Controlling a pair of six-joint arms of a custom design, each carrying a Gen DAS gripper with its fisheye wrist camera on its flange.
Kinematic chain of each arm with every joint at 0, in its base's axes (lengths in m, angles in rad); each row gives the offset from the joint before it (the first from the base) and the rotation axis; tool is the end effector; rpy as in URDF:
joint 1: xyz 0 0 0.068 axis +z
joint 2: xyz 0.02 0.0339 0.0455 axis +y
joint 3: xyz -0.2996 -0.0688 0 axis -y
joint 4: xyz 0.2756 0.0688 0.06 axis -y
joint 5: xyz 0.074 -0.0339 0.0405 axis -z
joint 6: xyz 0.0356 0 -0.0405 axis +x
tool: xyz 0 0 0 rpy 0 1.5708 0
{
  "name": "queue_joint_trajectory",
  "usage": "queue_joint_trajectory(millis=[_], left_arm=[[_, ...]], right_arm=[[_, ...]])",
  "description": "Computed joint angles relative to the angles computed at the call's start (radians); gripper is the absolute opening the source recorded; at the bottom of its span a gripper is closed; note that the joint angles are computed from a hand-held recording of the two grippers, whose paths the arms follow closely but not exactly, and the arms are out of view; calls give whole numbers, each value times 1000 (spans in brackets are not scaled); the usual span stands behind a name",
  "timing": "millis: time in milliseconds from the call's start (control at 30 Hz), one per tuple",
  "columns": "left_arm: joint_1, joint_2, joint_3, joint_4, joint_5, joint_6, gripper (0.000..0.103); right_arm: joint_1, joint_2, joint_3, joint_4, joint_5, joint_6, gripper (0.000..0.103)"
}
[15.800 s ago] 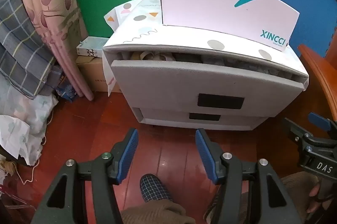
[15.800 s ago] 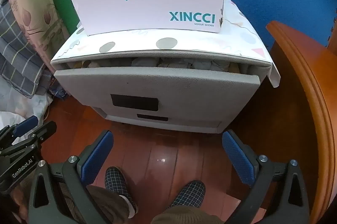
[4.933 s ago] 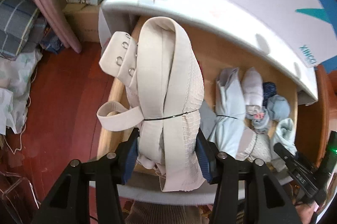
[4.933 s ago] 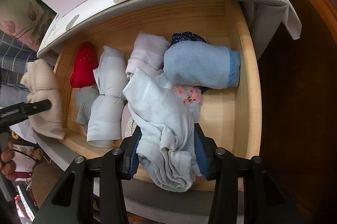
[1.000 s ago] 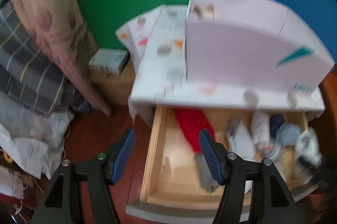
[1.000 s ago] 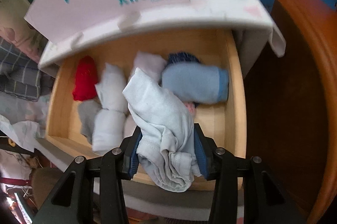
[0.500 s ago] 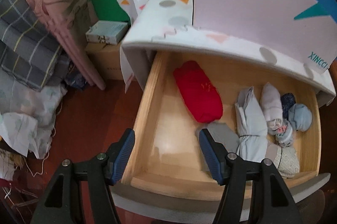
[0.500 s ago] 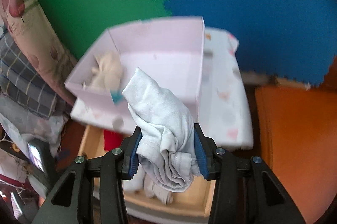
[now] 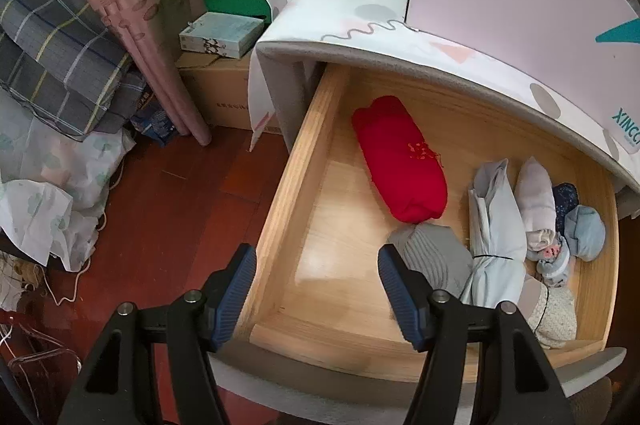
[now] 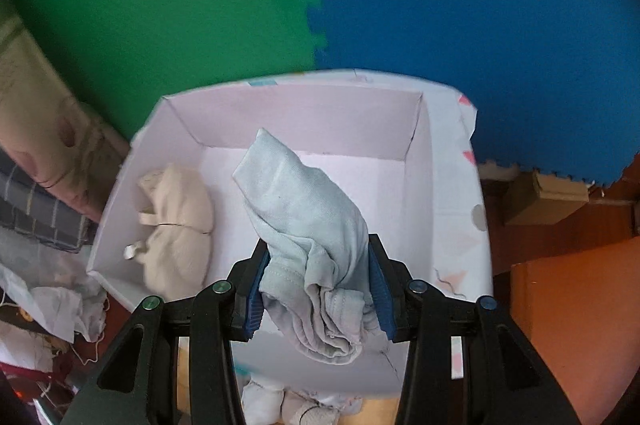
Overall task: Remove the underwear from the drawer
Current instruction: 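Carry the light blue underwear with the right tool into the white box, then open the right tool to release the underwear and withdraw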
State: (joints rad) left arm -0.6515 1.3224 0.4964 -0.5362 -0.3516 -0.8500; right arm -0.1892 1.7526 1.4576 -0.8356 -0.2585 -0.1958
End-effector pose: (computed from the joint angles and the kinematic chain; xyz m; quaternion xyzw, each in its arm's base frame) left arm 0.1661 -0.1112 0.1369 -0.1151 0.9726 0.0573 0.1936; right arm 0.3961 -0.0666 0.2874 -0.0313 0.9676 0.0820 0.2366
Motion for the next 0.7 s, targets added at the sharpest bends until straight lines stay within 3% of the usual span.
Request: queue_joint_trajectory(millis=[433, 700], left_arm=[[-24, 30, 19, 2, -9, 19, 65], [-20, 53, 23, 7, -6, 15, 65]], right_arm=[[67, 124, -26, 47, 114, 28, 44], [82, 65, -57, 49, 107, 3, 51]])
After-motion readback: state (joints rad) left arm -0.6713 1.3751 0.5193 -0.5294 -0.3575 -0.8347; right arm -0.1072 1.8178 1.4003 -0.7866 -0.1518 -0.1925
